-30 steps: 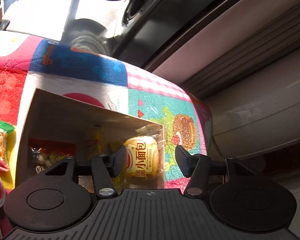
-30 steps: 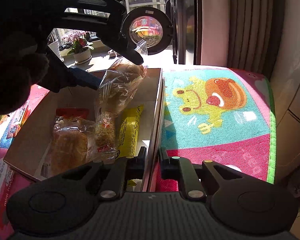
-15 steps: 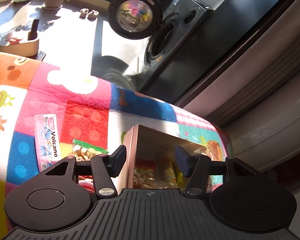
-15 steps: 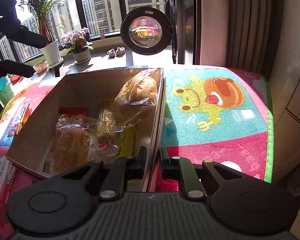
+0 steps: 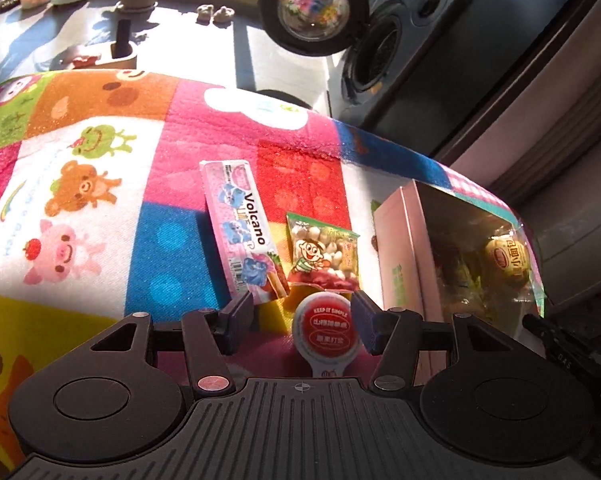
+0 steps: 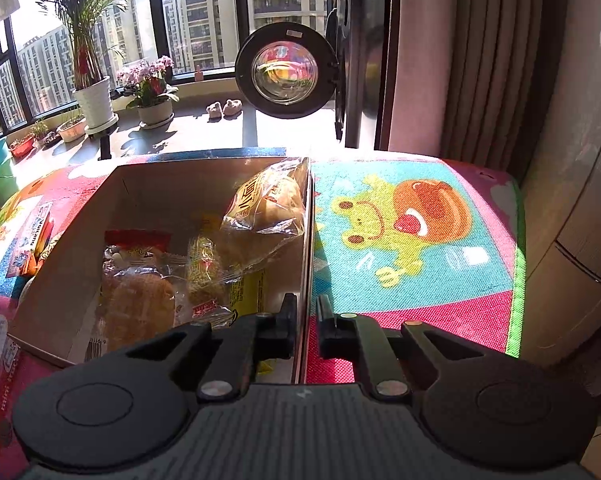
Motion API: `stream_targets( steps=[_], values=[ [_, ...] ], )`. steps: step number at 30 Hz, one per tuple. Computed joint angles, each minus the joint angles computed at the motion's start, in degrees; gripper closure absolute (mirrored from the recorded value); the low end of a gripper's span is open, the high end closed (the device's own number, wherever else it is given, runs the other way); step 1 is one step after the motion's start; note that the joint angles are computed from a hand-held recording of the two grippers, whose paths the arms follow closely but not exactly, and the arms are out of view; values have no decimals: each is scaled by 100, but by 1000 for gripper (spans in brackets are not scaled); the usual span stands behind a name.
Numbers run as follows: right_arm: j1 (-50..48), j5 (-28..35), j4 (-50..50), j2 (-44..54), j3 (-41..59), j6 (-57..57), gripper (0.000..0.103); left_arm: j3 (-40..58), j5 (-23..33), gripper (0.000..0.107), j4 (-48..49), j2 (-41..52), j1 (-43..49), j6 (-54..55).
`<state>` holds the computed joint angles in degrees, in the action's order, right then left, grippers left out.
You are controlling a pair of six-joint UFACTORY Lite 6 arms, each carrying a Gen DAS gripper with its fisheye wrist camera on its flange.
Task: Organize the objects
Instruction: 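Grasp the red-capped lollipop-shaped snack with the left gripper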
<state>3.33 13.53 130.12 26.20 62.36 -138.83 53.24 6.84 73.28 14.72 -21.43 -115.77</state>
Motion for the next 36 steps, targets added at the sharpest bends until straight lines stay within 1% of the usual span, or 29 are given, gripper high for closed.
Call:
stream_targets(
  steps=[2, 4, 6, 9, 11, 15, 17, 20, 21, 22, 23, 25, 30, 32, 35, 36],
  values=[
    [39, -42, 335, -114, -88, -389, 94, -46, 402, 49, 713, 167, -437, -596],
    [62, -90, 414, -172, -127, -536, 94, -112, 606, 49, 1584, 314, -705, -1499],
    [76, -124, 534, -174, -148, -713, 94, -96, 734, 49, 2030, 454, -888, -2006],
    [175, -259, 1018, -117, -81, -1190, 94, 74, 845, 49, 2376, 719, -1069, -2347],
    [252, -358, 1542, -23, 1, -1677, 94, 370, 991, 49, 2177, 1058, -1180, -2163],
    [292, -398, 1504, 103, 70, -1573, 94, 817, 1440, 48, 1824, 1581, -1474, -1781],
    [266, -362, 1321, 116, 49, -1350, 94, 866, 1616, 49, 1933, 1687, -1545, -1863],
    [207, -354, 1263, 125, 26, -1305, 94, 633, 1575, 51, 2552, 1573, -1512, -2590],
    [172, -320, 995, 123, 11, -1056, 94, 524, 1541, 54, 2703, 1495, -1499, -2755],
    [175, -319, 967, 111, -7, -1035, 94, 446, 1544, 66, 2692, 1433, -1511, -2750],
    [192, -330, 1098, 97, -20, -1167, 94, 393, 1562, 79, 2459, 1376, -1539, -2532],
    [245, -353, 1548, 86, -29, -1592, 94, 194, 1691, 80, 2085, 1213, -1626, -2241],
    [283, -336, 1582, 146, 39, -1586, 94, -397, 1977, 80, 1413, 709, -1801, -1834],
    [320, -322, 2057, 148, 15, -2064, 94, -579, 1948, 80, 1384, 546, -1775, -1903],
    [320, -303, 2086, 134, -7, -2057, 94, -610, 1838, 79, 1462, 562, -1690, -2000],
    [313, -295, 2033, 136, -6, -1990, 94, -545, 1908, 79, 1435, 634, -1708, -1977]
  ],
)
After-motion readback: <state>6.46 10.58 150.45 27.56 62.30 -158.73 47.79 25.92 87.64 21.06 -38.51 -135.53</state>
